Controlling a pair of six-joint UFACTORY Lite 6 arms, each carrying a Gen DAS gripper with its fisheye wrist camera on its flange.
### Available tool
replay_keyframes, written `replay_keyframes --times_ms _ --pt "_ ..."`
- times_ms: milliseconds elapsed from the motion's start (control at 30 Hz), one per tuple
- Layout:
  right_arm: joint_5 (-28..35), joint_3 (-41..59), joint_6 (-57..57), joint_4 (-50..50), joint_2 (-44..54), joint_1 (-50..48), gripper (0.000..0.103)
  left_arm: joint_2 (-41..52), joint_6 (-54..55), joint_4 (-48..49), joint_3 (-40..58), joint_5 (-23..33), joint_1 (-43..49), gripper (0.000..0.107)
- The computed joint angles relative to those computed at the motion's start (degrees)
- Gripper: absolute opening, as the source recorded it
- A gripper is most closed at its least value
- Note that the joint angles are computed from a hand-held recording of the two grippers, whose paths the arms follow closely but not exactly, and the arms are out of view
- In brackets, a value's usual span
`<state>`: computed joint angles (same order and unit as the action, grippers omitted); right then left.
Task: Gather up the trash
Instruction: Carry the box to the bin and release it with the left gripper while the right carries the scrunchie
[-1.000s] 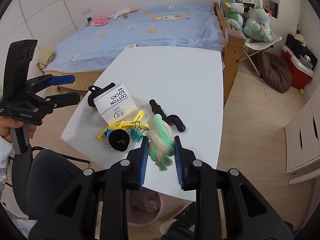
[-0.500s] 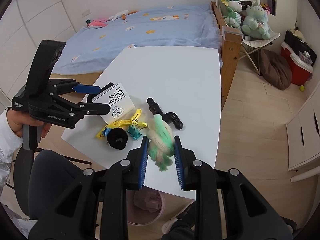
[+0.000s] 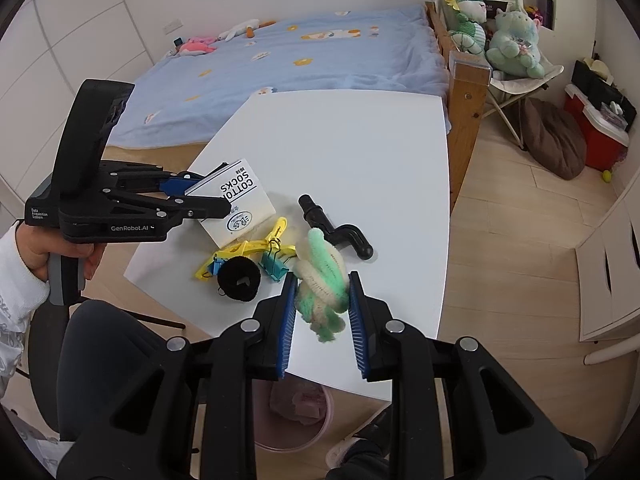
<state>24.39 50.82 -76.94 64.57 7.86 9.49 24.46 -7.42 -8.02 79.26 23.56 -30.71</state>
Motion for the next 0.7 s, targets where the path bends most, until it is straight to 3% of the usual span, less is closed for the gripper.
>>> replay_keyframes --times_ms 300,700 --pt "-0.21 0.18 0.79 -0.11 -0.66 1.16 0.025 -4.42 -2.74 1.55 -2.69 -2.15 -0.4 0.034" --pt "1.0 -3.64 4.65 -3.73 -8.71 2.96 0.025 -16.05 -16.27 12.46 -9.58 -1.87 -4.27 0.034"
